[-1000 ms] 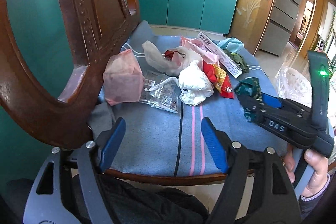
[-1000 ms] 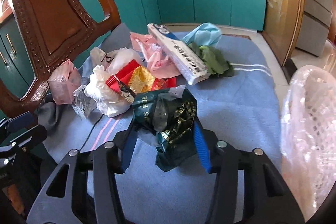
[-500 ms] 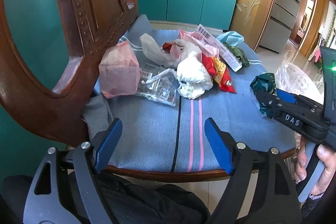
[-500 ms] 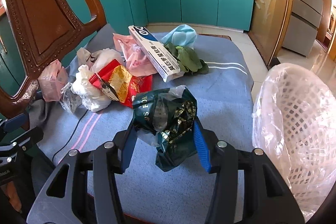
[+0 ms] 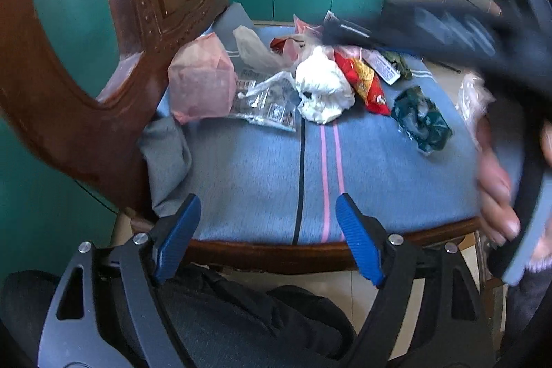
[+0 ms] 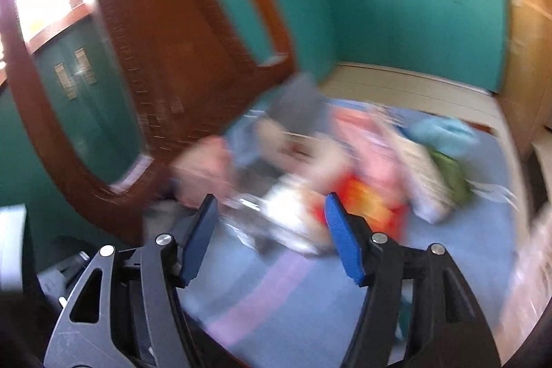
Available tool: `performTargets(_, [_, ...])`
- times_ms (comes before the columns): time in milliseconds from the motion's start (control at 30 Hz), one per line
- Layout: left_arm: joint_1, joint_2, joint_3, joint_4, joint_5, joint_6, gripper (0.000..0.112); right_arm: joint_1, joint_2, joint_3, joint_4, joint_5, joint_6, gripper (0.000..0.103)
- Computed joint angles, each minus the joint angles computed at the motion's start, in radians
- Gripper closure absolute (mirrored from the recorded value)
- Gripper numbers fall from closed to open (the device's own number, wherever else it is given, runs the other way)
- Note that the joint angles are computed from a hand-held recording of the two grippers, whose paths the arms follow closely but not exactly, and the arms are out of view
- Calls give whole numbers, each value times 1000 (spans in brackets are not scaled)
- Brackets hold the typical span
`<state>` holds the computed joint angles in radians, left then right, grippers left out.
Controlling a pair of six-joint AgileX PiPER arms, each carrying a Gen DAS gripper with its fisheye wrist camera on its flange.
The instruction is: Collect trash
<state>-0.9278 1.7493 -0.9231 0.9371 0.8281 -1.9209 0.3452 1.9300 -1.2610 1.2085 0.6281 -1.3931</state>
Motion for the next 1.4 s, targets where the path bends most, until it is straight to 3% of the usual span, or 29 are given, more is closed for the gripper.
performTargets(133, [-9,-5,10,-10,7,-2,31,121,138,-209,-170,53,144,40])
performTargets(200, [-11,-11,18,-14,10,-6,31,142,212,-318,-229,128,212,40])
performTargets(367, [-15,-24,37,-16,8,-19,31,163,347,-522,-338,216,353,40])
performTargets(433, [-17,-26,42,-15,5,-24,31,152,382,-577,-347,264,377,52])
performTargets(500, [-16,-31,49,-12,1,-28,31,145,372,-559,-333,262,358,62])
performTargets(567, [-9,-35,57,-10,-9,-29,31,133,347,-517,-305,260,320,66])
performTargets(600, [-7,-37,60,-9,-13,-29,31,123,330,-490,-287,257,300,80])
performTargets(667, [-8,-44,73,-5,-19,-37,31,103,289,-438,-263,243,287,96])
performTargets(967, [9,-54,86,18,-51,-33,31,-203,17,-99,0,291,43,98])
performTargets(1033, [7,-46,72,21,-51,-30,31,-257,-31,-48,12,249,15,98])
performTargets(1100, [18,-37,52,13,-58,-12,31,-299,-98,23,6,149,-13,98])
performTargets(1267, [29,-34,39,17,-60,-10,31,-237,-189,213,-43,-320,-166,98])
performTargets(1300, [30,-33,36,13,-60,-3,31,-226,-175,218,-47,-349,-175,98])
performTargets(1400, [33,-21,23,-1,-65,19,31,-223,-144,251,-31,-321,-260,98])
